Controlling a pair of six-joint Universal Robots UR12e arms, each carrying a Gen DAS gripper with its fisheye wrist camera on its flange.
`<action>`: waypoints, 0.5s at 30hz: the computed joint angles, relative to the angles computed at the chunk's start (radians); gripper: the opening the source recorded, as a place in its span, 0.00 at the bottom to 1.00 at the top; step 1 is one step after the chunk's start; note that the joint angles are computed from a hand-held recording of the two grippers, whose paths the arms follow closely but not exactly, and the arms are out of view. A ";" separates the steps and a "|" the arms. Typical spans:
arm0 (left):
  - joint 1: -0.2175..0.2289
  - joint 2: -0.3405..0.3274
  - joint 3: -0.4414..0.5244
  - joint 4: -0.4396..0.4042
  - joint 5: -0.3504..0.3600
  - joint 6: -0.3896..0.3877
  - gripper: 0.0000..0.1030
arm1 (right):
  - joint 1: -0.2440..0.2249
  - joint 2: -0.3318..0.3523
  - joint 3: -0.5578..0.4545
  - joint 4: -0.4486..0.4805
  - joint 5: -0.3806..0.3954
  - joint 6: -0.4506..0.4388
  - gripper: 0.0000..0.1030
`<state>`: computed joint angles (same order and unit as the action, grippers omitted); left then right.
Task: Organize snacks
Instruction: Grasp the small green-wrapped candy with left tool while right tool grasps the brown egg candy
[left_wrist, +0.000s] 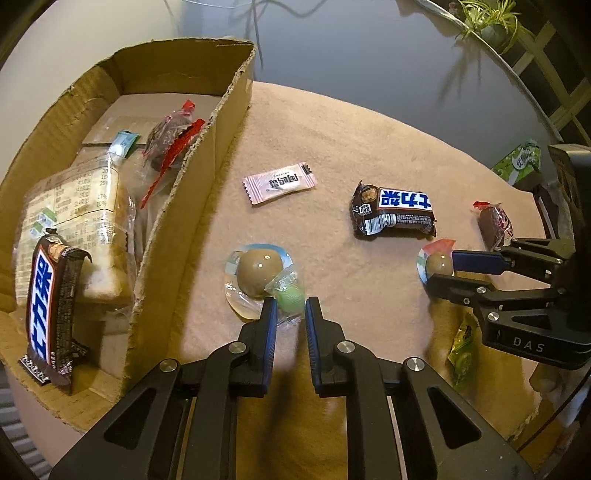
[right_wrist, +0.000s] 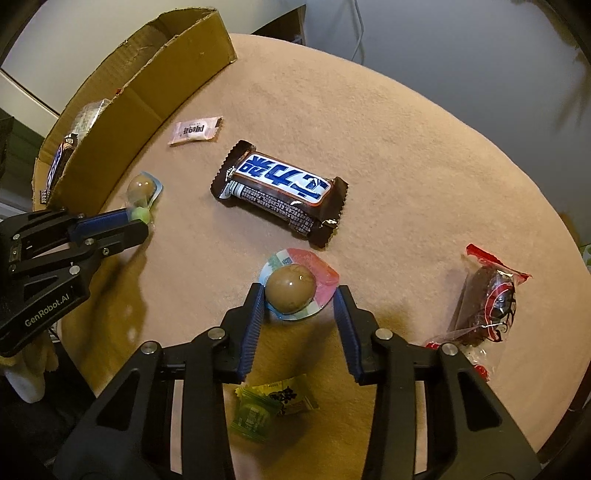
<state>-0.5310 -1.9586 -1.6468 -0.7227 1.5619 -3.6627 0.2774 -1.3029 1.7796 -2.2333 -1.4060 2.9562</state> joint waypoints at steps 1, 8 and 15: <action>0.001 0.003 -0.003 0.004 0.000 -0.002 0.13 | 0.000 -0.001 0.001 -0.001 0.003 0.005 0.39; 0.010 0.030 -0.032 0.026 -0.025 -0.011 0.13 | -0.015 -0.008 0.008 0.002 0.027 0.009 0.39; 0.024 0.061 -0.051 0.042 -0.052 0.000 0.13 | -0.028 -0.033 0.013 -0.006 0.040 0.011 0.39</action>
<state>-0.5066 -1.8973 -1.6975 -0.6804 1.5100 -3.6628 0.2493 -1.3359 1.7927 -2.2389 -1.3661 2.9675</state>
